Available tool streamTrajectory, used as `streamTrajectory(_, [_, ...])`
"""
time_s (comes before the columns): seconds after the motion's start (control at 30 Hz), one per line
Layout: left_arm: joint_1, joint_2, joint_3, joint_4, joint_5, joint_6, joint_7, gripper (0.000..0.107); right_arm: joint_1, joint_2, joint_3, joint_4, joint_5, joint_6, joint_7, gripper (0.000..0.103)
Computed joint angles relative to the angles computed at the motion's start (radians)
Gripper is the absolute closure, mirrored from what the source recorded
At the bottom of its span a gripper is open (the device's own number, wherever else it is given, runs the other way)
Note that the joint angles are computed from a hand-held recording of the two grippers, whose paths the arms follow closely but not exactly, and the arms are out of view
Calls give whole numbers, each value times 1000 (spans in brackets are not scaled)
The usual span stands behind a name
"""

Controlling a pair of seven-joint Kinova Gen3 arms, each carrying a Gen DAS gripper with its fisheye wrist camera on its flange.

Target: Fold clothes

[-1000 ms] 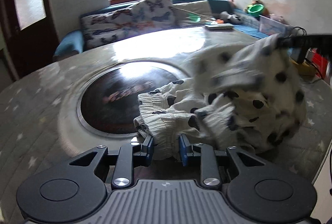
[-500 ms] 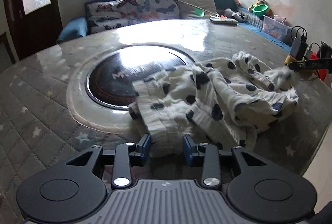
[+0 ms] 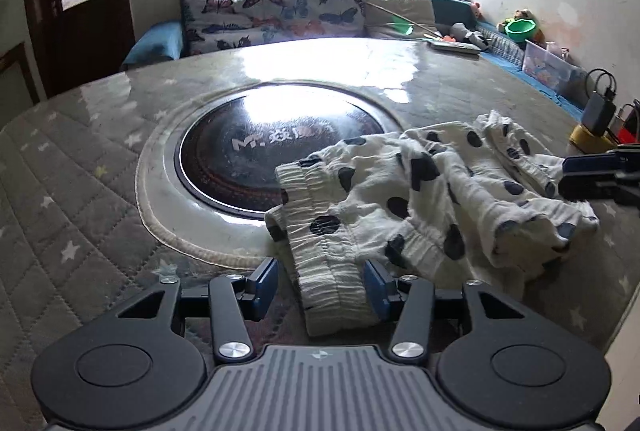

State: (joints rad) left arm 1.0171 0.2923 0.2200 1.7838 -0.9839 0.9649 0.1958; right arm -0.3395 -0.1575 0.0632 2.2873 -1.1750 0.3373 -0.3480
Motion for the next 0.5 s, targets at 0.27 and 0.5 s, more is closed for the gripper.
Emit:
streamTrajectory(0.27, [10,0,-5,33,-45,-40,58,72,-7,106,-68,-82,-116,126,108,56])
streamTrajectory(0.5, [19,-3,8,42,-59,-31,66,73,35,186,-171,-112,-212,149,180,58])
